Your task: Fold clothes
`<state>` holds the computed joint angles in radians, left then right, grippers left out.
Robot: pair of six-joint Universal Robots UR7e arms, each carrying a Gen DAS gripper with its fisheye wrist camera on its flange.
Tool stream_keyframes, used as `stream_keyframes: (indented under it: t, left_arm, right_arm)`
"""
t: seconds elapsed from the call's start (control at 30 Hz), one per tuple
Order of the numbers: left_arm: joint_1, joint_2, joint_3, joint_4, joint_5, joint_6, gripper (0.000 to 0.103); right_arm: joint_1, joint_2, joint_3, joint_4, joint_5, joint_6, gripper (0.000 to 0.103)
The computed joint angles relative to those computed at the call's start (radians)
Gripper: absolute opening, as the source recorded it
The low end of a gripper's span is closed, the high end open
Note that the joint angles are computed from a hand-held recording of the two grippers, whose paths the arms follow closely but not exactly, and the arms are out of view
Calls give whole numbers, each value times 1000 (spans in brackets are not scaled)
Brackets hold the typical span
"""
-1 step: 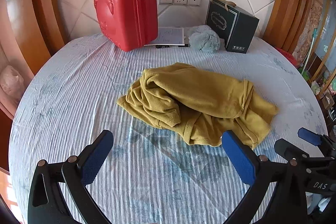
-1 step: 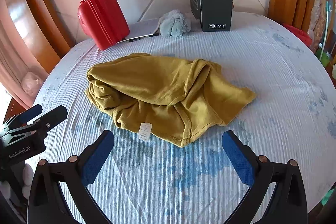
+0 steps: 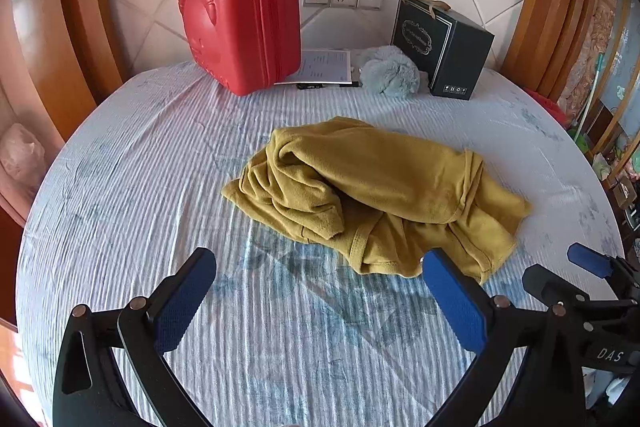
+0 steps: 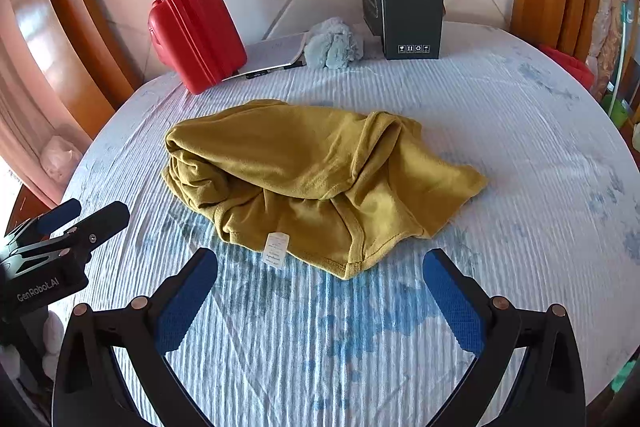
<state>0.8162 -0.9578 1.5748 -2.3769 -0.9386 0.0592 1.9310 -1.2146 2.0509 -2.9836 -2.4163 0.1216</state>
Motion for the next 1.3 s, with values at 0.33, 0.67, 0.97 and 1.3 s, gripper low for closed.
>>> stream_keyframes:
  t: [0.33,0.67,0.97,1.3]
  left_arm:
    - [13,-15,22,15,9,-37,103]
    - [7,-31,13,100,26,-75,103]
    - [9,-42,2,169,28,-103,103]
    - [4,-55,14,149,30,-95,103]
  right_arm:
    - [6,6,-4,25,-13,5,103]
    - [15,4,-5,69,-35,18,103]
    - [22,-7,-8,125,-53,46,103]
    - [35,-4,-9,118,-66,40,103]
